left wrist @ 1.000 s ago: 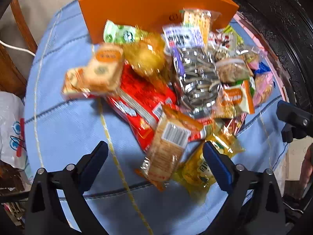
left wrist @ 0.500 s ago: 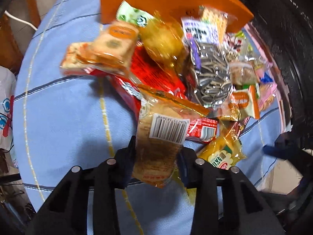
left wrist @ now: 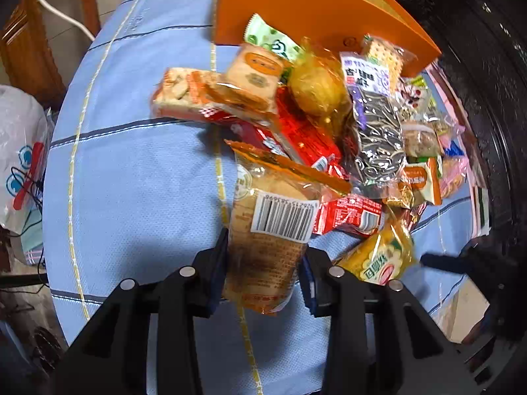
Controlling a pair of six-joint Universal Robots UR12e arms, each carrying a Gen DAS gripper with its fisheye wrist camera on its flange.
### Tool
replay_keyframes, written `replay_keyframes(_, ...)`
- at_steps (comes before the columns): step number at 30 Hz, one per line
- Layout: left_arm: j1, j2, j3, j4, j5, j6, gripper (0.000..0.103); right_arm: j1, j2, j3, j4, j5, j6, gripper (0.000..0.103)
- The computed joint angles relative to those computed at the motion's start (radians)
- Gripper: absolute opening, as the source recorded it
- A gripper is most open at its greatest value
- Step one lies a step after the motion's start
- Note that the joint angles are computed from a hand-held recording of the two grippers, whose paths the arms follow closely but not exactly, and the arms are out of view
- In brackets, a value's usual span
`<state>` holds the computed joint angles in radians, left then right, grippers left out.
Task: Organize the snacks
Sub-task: 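Grasp the barcoded bread packet with the left tool while the right tool grasps the yellow cake packet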
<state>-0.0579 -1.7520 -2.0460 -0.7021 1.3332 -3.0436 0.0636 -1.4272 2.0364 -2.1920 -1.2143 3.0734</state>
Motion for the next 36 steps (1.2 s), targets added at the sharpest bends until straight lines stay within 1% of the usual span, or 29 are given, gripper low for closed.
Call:
replay_keyframes(2, 0.003, 0.000, 0.000, -0.007, -0.004, 0.003, 0.037, -0.029, 0.018, -0.009, 0.062, 0.080, 0.048, 0.097)
replay_keyframes(4, 0.000, -0.003, 0.002, -0.010, -0.009, 0.009, 0.037, -0.051, 0.033, -0.005, 0.076, 0.152, 0.091, 0.097)
replay_keyframes(5, 0.001, -0.003, 0.002, -0.013, -0.010, 0.013, 0.037, -0.057, 0.041, -0.004, 0.074, 0.171, 0.110, 0.097)
replay_keyframes(7, -0.005, -0.008, 0.005, -0.017, -0.004, 0.009, 0.037, -0.065, 0.055, 0.001, 0.039, 0.187, 0.191, 0.097)
replay_keyframes(8, -0.006, -0.010, 0.007, -0.021, -0.003, 0.008, 0.037, -0.069, 0.055, 0.007, -0.001, 0.193, 0.221, 0.097)
replay_keyframes(9, -0.007, -0.012, 0.009, -0.023, -0.002, 0.006, 0.037, -0.071, 0.052, 0.020, -0.072, 0.195, 0.260, 0.097)
replay_keyframes(11, -0.006, -0.017, 0.012, -0.033, 0.007, 0.000, 0.037, -0.073, 0.055, 0.024, -0.142, 0.197, 0.288, 0.097)
replay_keyframes(12, -0.003, -0.018, 0.014, -0.039, 0.007, -0.002, 0.037, -0.070, 0.060, 0.011, -0.126, 0.197, 0.283, 0.097)
replay_keyframes(13, -0.002, -0.018, 0.014, -0.040, 0.008, -0.002, 0.037, -0.065, 0.063, -0.005, -0.084, 0.184, 0.275, 0.097)
replay_keyframes(14, 0.000, -0.017, 0.013, -0.039, 0.009, -0.002, 0.037, -0.054, 0.068, -0.035, -0.001, 0.154, 0.264, 0.097)
replay_keyframes(15, 0.003, -0.016, 0.013, -0.034, 0.009, -0.002, 0.037, -0.048, 0.076, -0.060, 0.068, 0.148, 0.257, 0.097)
replay_keyframes(16, 0.008, -0.014, 0.010, -0.030, 0.007, -0.002, 0.037, -0.051, 0.074, -0.069, 0.137, 0.183, 0.252, 0.097)
replay_keyframes(17, 0.012, -0.013, 0.009, -0.028, 0.005, -0.004, 0.037, -0.053, 0.067, -0.067, 0.165, 0.209, 0.238, 0.097)
replay_keyframes(18, 0.017, -0.013, 0.008, -0.027, 0.001, -0.007, 0.037, -0.047, 0.060, -0.070, 0.182, 0.193, 0.224, 0.097)
replay_keyframes(19, 0.022, -0.012, 0.008, -0.028, -0.002, -0.007, 0.037, -0.029, 0.056, -0.075, 0.171, 0.135, 0.195, 0.097)
replay_keyframes(20, 0.024, -0.012, 0.007, -0.029, -0.003, -0.009, 0.037, -0.005, 0.038, -0.062, 0.123, 0.039, 0.175, 0.097)
replay_keyframes(21, 0.026, -0.013, 0.008, -0.031, -0.004, -0.011, 0.037, 0.027, 0.030, -0.060, 0.034, -0.065, 0.114, 0.097)
replay_keyframes(22, 0.029, -0.013, 0.008, -0.032, -0.006, -0.011, 0.037, 0.063, 0.028, -0.058, -0.035, -0.166, 0.053, 0.097)
replay_keyframes(23, 0.031, -0.013, 0.007, -0.031, -0.005, -0.011, 0.037, 0.090, 0.034, -0.059, -0.062, -0.224, 0.010, 0.097)
replay_keyframes(24, 0.032, -0.013, 0.006, -0.032, -0.004, -0.012, 0.037, 0.106, 0.043, -0.066, -0.057, -0.250, -0.039, 0.097)
replay_keyframes(25, 0.034, -0.013, 0.006, -0.033, 0.001, -0.015, 0.037, 0.119, 0.057, -0.077, -0.027, -0.254, -0.073, 0.097)
replay_keyframes(26, 0.038, -0.013, 0.005, -0.033, 0.002, -0.019, 0.037, 0.130, 0.068, -0.084, -0.017, -0.255, -0.088, 0.097)
replay_keyframes(29, 0.048, -0.011, 0.002, -0.031, 0.006, -0.026, 0.037, 0.168, 0.106, -0.096, -0.022, -0.315, -0.138, 0.097)
replay_keyframes(30, 0.050, -0.010, 0.001, -0.033, 0.007, -0.026, 0.037, 0.172, 0.121, -0.104, -0.014, -0.314, -0.136, 0.097)
replay_keyframes(31, 0.053, -0.010, 0.000, -0.036, 0.008, -0.024, 0.037, 0.170, 0.133, -0.104, -0.017, -0.296, -0.131, 0.093)
replay_keyframes(32, 0.054, -0.010, -0.001, -0.038, 0.009, -0.022, 0.037, 0.166, 0.133, -0.094, -0.044, -0.274, -0.128, 0.089)
replay_keyframes(33, 0.055, -0.009, -0.001, -0.040, 0.010, -0.019, 0.037, 0.160, 0.134, -0.089, -0.065, -0.248, -0.133, 0.082)
replay_keyframes(34, 0.055, -0.009, -0.002, -0.041, 0.013, -0.015, 0.037, 0.157, 0.131, -0.089, -0.072, -0.234, -0.142, 0.072)
replay_keyframes(36, 0.057, -0.007, -0.004, -0.039, 0.013, -0.013, 0.037, 0.151, 0.120, -0.088, -0.083, -0.226, -0.136, 0.070)
